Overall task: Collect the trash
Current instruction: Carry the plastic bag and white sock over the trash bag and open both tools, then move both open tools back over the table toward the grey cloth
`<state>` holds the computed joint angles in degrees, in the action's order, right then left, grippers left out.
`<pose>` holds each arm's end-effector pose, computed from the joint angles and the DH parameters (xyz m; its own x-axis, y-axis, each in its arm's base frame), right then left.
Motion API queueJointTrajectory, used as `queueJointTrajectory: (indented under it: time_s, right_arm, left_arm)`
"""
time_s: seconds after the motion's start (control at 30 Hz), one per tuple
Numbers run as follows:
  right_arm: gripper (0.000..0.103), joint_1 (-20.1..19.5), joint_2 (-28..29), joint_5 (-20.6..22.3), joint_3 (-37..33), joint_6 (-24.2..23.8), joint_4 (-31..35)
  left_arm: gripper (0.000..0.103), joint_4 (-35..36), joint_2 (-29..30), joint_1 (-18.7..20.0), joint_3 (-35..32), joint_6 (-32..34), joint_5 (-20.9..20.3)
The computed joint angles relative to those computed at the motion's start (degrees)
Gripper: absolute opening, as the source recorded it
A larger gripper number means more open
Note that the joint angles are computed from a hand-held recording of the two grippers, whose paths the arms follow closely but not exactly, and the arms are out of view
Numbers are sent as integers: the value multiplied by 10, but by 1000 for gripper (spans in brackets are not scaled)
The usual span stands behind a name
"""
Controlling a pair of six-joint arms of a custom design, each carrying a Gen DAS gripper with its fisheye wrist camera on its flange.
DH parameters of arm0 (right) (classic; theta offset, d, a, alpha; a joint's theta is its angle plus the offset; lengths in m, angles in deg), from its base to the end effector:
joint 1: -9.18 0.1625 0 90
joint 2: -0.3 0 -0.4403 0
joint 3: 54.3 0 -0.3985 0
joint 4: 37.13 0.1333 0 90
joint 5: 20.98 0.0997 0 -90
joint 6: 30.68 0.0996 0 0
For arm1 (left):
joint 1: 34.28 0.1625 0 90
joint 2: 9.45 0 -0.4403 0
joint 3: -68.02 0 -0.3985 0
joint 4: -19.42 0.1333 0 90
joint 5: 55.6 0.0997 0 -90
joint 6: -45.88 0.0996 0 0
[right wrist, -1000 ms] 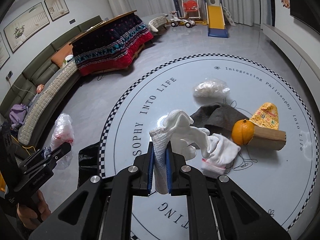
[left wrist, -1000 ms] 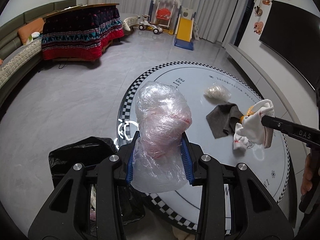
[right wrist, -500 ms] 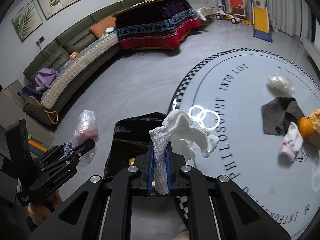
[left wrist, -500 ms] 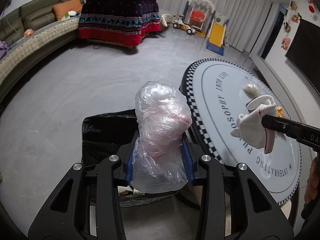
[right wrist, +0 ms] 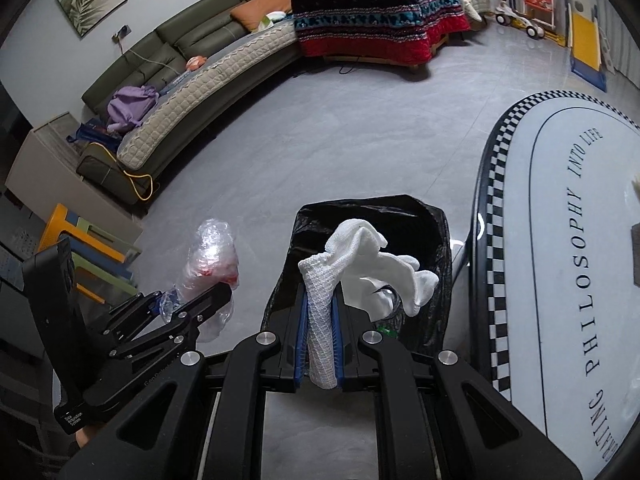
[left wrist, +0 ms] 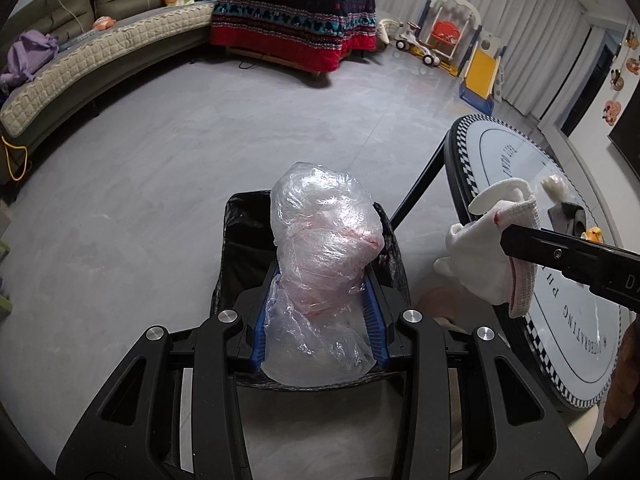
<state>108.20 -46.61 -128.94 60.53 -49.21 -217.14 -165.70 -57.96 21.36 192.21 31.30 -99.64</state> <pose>0.1920 -0.5554 0.0645 -0.8619 -0.3237 0.3904 -0.4421 0.8567 -0.2658 -0.1172 -0.5344 0.0741 -0.8200 -0.0074 -0.5723 0.3366 0.8024 -0.4927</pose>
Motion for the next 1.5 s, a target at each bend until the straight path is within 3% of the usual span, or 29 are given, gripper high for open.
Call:
queueJointTrajectory:
  time_s: [0.07, 0.1, 0.13, 0.17, 0.2, 0.6, 0.97, 1.5]
  right_arm:
    - [12, 3, 13, -5, -12, -5, 13]
    - [25, 7, 23, -26, -22, -5, 27]
    - [56, 12, 34, -52, -29, -1, 23]
    - [69, 15, 43, -66, -31, -2, 3]
    - [71, 15, 47, -72, -29, -8, -15]
    - [71, -11, 5, -55, -1, -8, -28]
    - [71, -56, -79, -51, 48, -20, -63]
    - [71, -190, -221, -66, 90, -13, -79]
  left_arm:
    - [42, 0, -4, 6, 3, -3, 1]
    - [56, 7, -4, 10, 1, -7, 4]
    - [73, 22, -4, 10, -2, -18, 15]
    - [96, 25, 0, 9, -4, -29, 38]
    - [97, 12, 6, 6, -4, -26, 56]
    - [97, 32, 24, 4, -29, -17, 26]
    - [97, 72, 77, -40, -88, 12, 4]
    - [97, 160, 190, -90, -237, 46, -53]
